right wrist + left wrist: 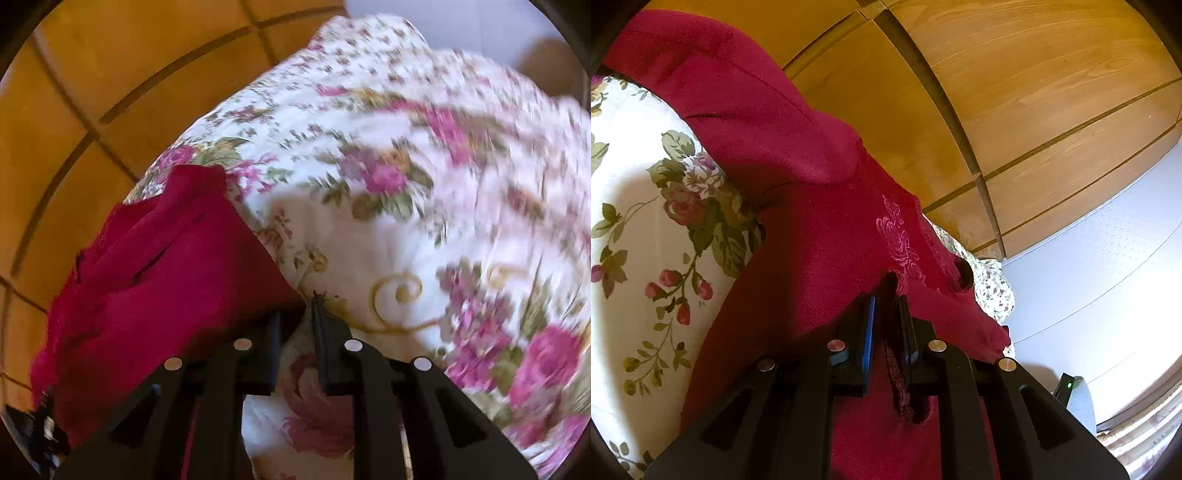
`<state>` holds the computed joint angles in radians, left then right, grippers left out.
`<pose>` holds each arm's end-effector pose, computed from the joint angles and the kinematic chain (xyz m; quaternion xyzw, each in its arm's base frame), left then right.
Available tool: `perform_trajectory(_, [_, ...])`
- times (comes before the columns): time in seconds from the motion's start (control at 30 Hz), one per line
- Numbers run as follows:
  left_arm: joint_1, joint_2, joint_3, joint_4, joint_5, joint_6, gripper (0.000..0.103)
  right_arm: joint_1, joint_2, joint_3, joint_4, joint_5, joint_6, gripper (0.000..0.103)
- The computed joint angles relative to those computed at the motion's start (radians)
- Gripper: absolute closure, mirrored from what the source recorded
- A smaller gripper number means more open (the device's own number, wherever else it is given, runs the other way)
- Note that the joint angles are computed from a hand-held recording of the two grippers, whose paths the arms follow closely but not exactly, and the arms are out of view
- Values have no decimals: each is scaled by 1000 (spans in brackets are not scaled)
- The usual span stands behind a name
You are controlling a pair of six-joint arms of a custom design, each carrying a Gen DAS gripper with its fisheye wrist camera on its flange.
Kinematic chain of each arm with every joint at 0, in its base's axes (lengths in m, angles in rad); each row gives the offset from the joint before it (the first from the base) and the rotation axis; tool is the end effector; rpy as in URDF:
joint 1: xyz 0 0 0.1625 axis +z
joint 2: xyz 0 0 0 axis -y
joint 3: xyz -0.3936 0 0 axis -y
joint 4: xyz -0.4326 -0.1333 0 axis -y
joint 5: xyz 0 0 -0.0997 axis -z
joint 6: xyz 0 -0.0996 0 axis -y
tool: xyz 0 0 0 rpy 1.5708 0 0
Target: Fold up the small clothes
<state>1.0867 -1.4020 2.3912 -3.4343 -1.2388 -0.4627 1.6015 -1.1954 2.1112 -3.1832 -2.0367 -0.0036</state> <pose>-0.0580 -0.4666 0.2051 0.0604 -0.8942 0.4399 0.0571 0.1051 -0.5384 0.1813 -0.0631 -0.9158 0.3350 0.2125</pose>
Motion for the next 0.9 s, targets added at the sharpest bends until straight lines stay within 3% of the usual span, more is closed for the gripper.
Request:
perform_trajectory(0.07, [-12, 0, -1, 12, 28, 1, 92, -11, -18, 3, 24, 56, -3, 86])
perform_trajectory(0.1, [-20, -3, 1, 20, 44, 3, 88, -11, -27, 2, 39, 45, 8, 70])
perform_trajectory(0.17, [-26, 0, 1, 12, 37, 28, 74, -20, -66, 21, 47, 47, 76, 50])
perform_trajectory(0.2, [-34, 2, -1, 14, 34, 50, 65, -27, -89, 29, 69, 57, 126, 48])
perform_trajectory(0.27, [-45, 2, -5, 29, 37, 83, 52, -32, -132, 46, 90, 47, 228, 48])
perform_trajectory(0.37, [-78, 3, -18, 98, 99, 110, 46, -44, -145, 40, 50, 110, 211, 49])
perform_trajectory(0.47, [-97, 3, -28, 155, 151, 110, 46, -35, -98, -22, 41, 196, 96, 51])
perform_trajectory(0.57, [-101, 5, -28, 162, 175, 105, 53, -30, -48, -101, 150, 269, 48, 56])
perform_trajectory(0.6, [-104, 9, -31, 170, 192, 98, 58, -34, -32, -126, 195, 306, 48, 56])
perform_trajectory(0.67, [-111, 17, -37, 184, 220, 94, 59, -44, 18, -188, 259, 385, 76, 56])
perform_trajectory(0.73, [-117, 23, -35, 182, 236, 102, 59, -46, 69, -248, 304, 417, 89, 56])
perform_trajectory(0.9, [-109, 28, -27, 151, 226, 116, 59, -63, 172, -343, 282, 488, 54, 56])
